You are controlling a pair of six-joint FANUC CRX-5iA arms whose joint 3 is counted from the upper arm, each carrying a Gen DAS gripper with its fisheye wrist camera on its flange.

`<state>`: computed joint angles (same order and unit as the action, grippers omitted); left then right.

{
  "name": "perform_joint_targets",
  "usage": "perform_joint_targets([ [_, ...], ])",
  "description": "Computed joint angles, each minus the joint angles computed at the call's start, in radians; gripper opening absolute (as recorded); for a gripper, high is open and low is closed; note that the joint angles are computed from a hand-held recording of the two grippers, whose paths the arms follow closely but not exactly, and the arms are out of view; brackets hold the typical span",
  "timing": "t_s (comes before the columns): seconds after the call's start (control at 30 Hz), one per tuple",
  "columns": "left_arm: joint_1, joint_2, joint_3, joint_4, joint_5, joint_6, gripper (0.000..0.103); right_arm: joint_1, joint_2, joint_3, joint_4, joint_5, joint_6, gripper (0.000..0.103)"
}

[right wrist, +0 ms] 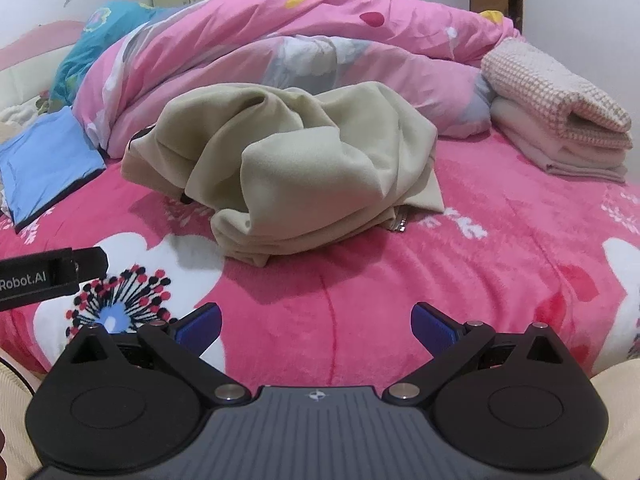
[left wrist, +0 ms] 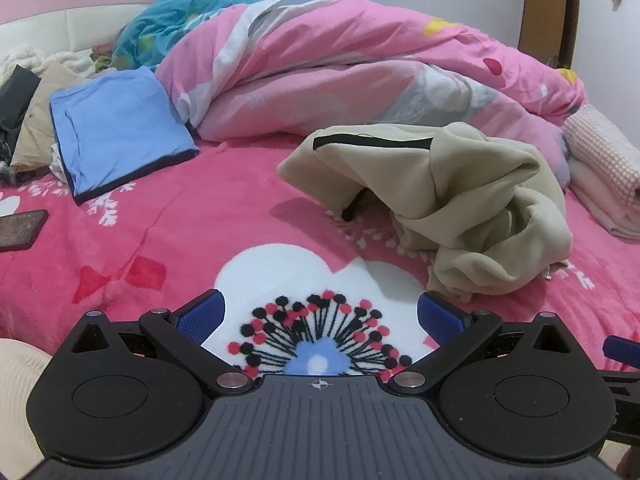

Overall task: Fold clothes
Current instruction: 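Move both grippers toward the crumpled beige hoodie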

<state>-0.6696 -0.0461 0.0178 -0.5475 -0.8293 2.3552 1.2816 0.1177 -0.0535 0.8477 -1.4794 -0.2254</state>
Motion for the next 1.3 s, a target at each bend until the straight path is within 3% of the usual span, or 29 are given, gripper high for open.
perform_joint_targets([
  [0.2, -0.002, -0.018, -0.019, -0.02, 0.024, 0.026, 0.103, -0.009, -0.006, 0.007, -0.018, -0.002, 0.0, 0.103],
  [0.47, -0.004, 0.019, 0.02, -0.016, -0.017, 0.007, 0.103, -0.006, 0.011, 0.015, -0.004, -0.032, -0.016, 0.103],
  [1.3, 0.005, 0.027, 0.026, -0.009, -0.03, 0.001, 0.103, -0.016, 0.019, 0.029, -0.014, -0.037, 0.002, 0.103],
])
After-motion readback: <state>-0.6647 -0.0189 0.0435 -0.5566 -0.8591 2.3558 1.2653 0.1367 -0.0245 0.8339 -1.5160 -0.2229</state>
